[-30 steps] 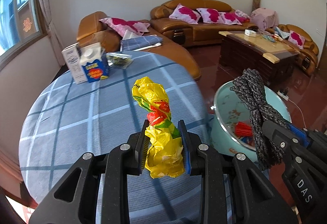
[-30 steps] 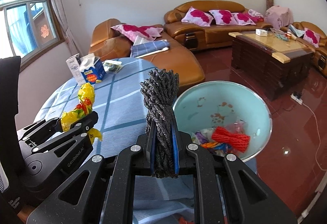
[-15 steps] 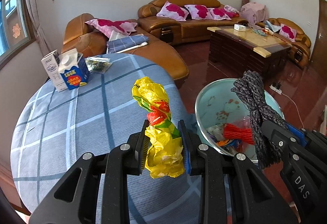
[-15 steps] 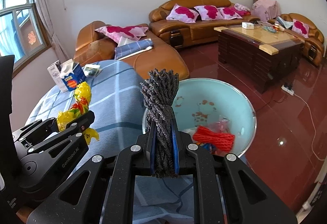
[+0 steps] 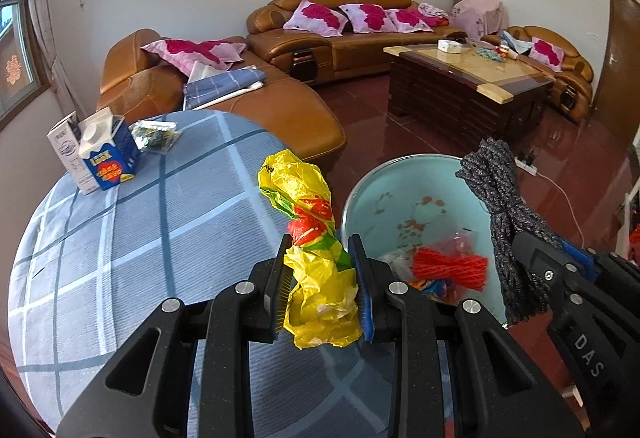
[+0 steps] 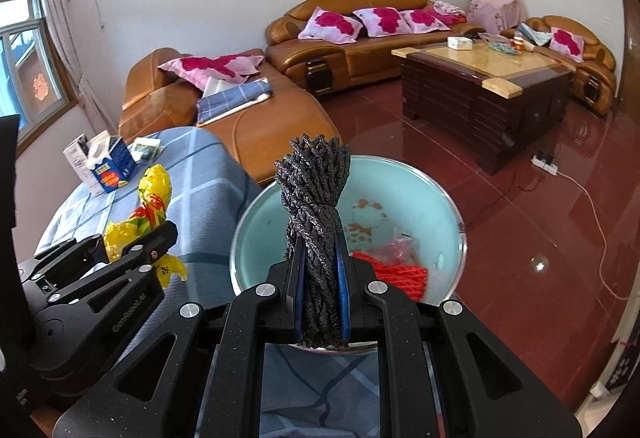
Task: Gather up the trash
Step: 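Carry the yellow wrapper and black rope over the blue bin with both grippers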
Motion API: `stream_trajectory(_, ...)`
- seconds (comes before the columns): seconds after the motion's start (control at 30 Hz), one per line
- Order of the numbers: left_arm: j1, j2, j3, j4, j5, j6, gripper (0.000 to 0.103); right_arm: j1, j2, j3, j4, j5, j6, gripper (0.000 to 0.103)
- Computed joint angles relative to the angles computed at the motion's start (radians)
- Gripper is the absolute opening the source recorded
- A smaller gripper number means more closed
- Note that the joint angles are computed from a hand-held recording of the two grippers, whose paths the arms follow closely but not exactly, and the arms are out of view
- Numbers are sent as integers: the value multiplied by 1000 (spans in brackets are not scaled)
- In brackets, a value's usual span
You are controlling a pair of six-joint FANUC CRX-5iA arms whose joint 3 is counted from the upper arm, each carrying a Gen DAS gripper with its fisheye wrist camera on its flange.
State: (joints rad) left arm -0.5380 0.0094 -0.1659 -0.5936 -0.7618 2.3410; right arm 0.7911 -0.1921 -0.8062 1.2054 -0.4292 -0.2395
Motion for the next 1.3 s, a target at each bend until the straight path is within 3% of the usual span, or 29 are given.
stream_trajectory(0.3,41,22,-12,108,93,-99,28,-43,14,-4,-7,-6,-13,14)
stream_trajectory(0.43,94,29,-51,260,176,-217,28,-59,25,-2,-36,-15,-10,14)
stream_trajectory(0.77,105,73,-43,321,223,-275,28,-80,49,1,-59,-25,-9,14)
stream_trajectory(0.97,163,27,-163,568,388,-514,28,-89,54,6,-66,-23,-14,14)
stream_trajectory(1.03,165,18,-180,599,413,-541,28,-92,52,2,-54,-17,-24,14)
stream_trajectory(1.1,164,20,-180,607,415,-550,28,-93,55,0,-39,-17,-28,14)
stream_trajectory(1.3,127,95,-65,465,295,-429,28,-108,59,1,-69,13,3,14)
